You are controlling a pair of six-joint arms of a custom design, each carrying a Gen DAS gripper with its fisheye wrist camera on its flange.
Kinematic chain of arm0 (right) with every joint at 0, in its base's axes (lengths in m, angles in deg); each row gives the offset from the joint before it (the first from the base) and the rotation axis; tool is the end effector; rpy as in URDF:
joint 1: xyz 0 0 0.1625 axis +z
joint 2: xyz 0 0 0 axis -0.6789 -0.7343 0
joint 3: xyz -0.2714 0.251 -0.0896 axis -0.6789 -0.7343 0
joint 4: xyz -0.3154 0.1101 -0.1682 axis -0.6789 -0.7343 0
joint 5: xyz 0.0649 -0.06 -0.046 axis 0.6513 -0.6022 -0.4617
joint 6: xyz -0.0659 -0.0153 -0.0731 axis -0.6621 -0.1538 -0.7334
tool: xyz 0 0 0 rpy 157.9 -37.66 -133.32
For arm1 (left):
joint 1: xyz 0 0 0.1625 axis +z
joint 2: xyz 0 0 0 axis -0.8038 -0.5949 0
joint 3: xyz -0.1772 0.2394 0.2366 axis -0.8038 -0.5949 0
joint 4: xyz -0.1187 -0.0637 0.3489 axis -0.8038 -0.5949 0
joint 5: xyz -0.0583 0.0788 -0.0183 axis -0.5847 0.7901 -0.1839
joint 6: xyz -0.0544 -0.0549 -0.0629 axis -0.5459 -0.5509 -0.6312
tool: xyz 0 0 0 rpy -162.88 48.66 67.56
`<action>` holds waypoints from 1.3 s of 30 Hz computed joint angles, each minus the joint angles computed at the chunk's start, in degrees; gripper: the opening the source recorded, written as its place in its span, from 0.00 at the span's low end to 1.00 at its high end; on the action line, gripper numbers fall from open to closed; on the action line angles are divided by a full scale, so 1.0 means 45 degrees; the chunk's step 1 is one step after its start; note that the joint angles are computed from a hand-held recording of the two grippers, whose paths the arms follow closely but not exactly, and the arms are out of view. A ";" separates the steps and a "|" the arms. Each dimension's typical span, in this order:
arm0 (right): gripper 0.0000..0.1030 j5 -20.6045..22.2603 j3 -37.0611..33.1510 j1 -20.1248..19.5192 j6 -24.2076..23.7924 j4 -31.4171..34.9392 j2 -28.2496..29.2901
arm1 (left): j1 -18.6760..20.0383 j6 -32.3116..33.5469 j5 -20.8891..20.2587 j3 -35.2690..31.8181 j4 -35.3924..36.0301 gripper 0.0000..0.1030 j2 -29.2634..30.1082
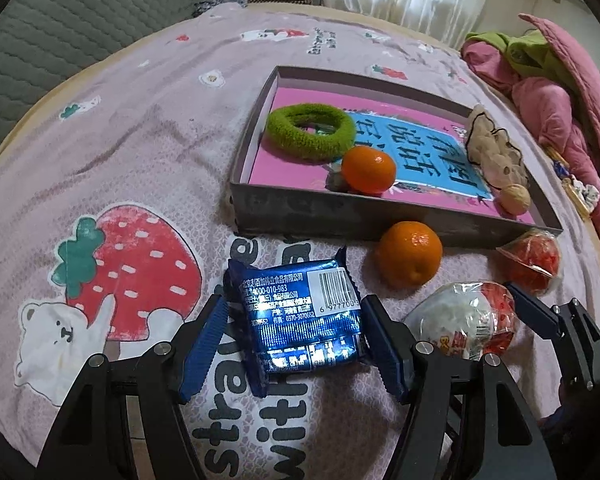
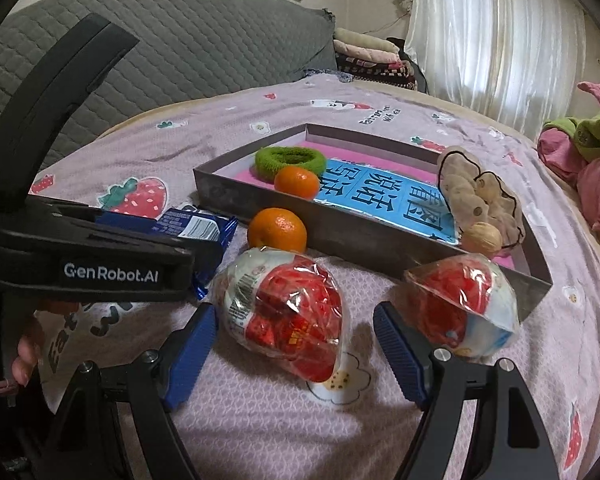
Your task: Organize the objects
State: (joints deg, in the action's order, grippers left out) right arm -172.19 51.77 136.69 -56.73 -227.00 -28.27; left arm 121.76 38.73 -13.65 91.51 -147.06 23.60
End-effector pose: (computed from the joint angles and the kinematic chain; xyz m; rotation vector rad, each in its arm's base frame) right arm 0.1377 -0.7062 0.0036 0.6213 -2.2329 0.8777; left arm -0.1165 -0.8120 0.0561 0.5437 2.4377 -0.5480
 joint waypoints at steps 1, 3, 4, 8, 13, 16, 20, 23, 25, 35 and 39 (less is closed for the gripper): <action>0.77 -0.0005 -0.0131 -0.0006 -0.0037 0.0063 0.0061 | -0.0003 -0.0037 0.0067 -0.0126 0.0054 0.68 0.0082; 0.77 0.0001 -0.0405 -0.0012 -0.0107 0.0234 0.0179 | -0.0012 -0.0064 0.0158 -0.0268 0.0166 0.68 0.0175; 0.77 -0.0054 -0.0563 -0.0006 -0.0164 0.0268 0.0260 | -0.0016 -0.0073 0.0180 -0.0291 0.0175 0.68 0.0192; 0.76 -0.0029 -0.0929 -0.0023 -0.0175 0.0576 0.0405 | -0.0029 -0.0084 0.0379 -0.0606 0.0364 0.68 0.0400; 0.58 0.0330 -0.0739 -0.0102 -0.0050 0.0454 0.0275 | -0.0011 -0.0084 0.0507 -0.0956 0.0499 0.68 0.0620; 0.56 0.0369 -0.0701 -0.0084 -0.0191 0.0179 0.0318 | -0.0002 -0.0200 0.0531 -0.1277 0.0729 0.68 0.0783; 0.55 0.0501 -0.0536 -0.0095 -0.0207 -0.0106 0.0258 | 0.0016 -0.0300 0.0416 -0.1282 0.0717 0.66 0.0769; 0.55 0.0593 -0.0403 -0.0089 -0.0242 -0.0404 0.0217 | 0.0005 -0.0191 0.0265 -0.0916 0.0458 0.58 0.0593; 0.55 0.0638 -0.0291 -0.0079 -0.0315 -0.0621 0.0189 | 0.0001 -0.0086 0.0193 -0.0783 0.0343 0.57 0.0533; 0.55 0.0664 0.0263 -0.0053 -0.0592 -0.1677 -0.0019 | 0.0019 0.0655 -0.0264 0.0283 -0.0512 0.55 -0.0035; 0.55 0.0858 0.0593 -0.0059 -0.0552 -0.2121 -0.0192 | -0.0001 0.0777 -0.0401 0.0817 -0.0924 0.55 -0.0351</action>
State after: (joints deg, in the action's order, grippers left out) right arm -168.32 54.44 136.42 -59.22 -236.54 -29.14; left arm 121.76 42.23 -15.46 95.18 -151.22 22.02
